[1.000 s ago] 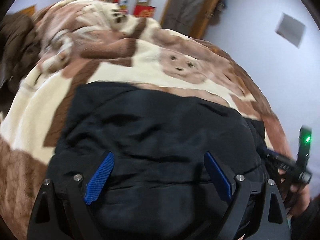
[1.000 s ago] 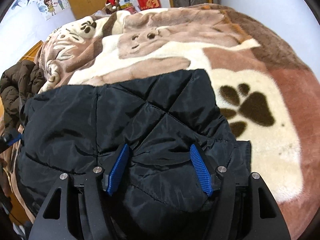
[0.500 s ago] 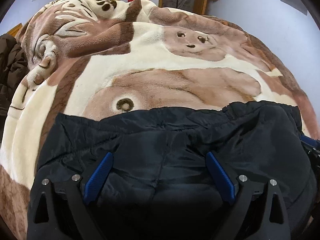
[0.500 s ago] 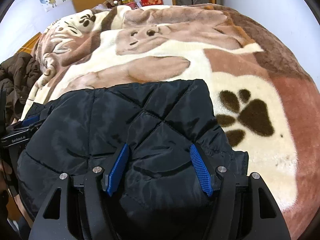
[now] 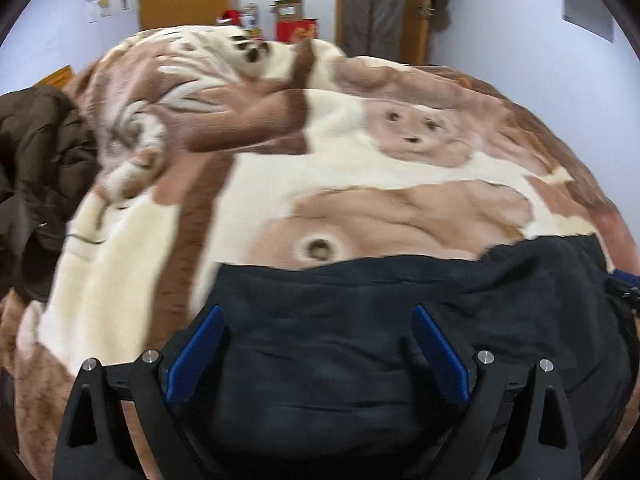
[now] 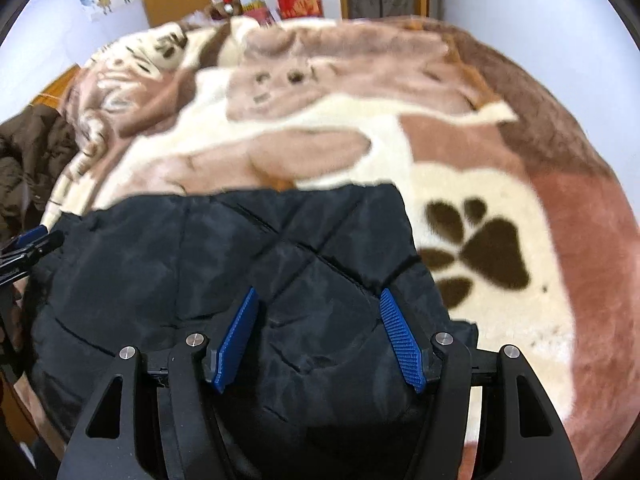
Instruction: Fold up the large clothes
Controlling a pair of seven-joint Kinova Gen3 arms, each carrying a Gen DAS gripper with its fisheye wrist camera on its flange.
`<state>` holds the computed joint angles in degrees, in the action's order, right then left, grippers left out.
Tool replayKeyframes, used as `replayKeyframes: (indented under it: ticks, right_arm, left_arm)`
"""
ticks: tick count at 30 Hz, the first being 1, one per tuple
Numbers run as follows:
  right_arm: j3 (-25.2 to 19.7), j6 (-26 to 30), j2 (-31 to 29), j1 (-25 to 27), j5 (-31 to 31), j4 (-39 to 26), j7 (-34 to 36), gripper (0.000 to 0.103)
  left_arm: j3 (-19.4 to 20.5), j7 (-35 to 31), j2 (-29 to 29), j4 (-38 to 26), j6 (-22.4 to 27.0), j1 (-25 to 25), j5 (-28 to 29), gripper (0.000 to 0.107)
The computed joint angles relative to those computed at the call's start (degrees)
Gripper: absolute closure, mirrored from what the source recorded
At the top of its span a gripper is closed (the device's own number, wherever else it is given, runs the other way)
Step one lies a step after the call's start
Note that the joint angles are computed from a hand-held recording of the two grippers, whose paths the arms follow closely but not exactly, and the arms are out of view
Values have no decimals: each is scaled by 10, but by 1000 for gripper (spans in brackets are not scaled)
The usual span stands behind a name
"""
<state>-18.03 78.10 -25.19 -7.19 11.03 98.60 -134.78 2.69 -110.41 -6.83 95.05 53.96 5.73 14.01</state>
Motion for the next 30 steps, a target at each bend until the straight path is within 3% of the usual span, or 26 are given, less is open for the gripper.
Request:
replayKeyframes:
  ticks: [3, 8, 14, 19, 22, 26, 28, 30]
  right_arm:
    - [6, -4, 25, 3, 5, -1, 2, 39]
    - [46, -42, 44, -4, -9, 48, -3, 39]
    - [44, -60, 41, -5, 1, 70, -14, 39]
    - [18, -7, 46, -9, 22, 32, -28, 39]
    - [-7, 12, 20, -15, 36, 2, -44, 39]
    - [-47, -3, 6, -22, 30, -34, -56, 39]
    - [-70, -9, 24, -29, 28, -49, -51, 39]
    - [-87, -13, 50, -40, 32, -53, -52, 39]
  left_arm:
    - [12, 35, 37, -13, 20, -29, -26, 11]
    - [-24, -9, 60, 27, 0, -45, 57, 10]
    - [-13, 0, 70, 37, -16, -51, 65, 8]
    - [-6, 21, 35, 16, 0, -41, 13, 11]
    - [-23, -18, -9, 17, 2, -38, 47, 11]
    - [-45, -52, -48, 17, 26, -19, 116, 11]
    - [-33, -63, -61, 29, 21, -2, 121, 11]
    - [-6, -51, -62, 44, 3, 8, 92, 11]
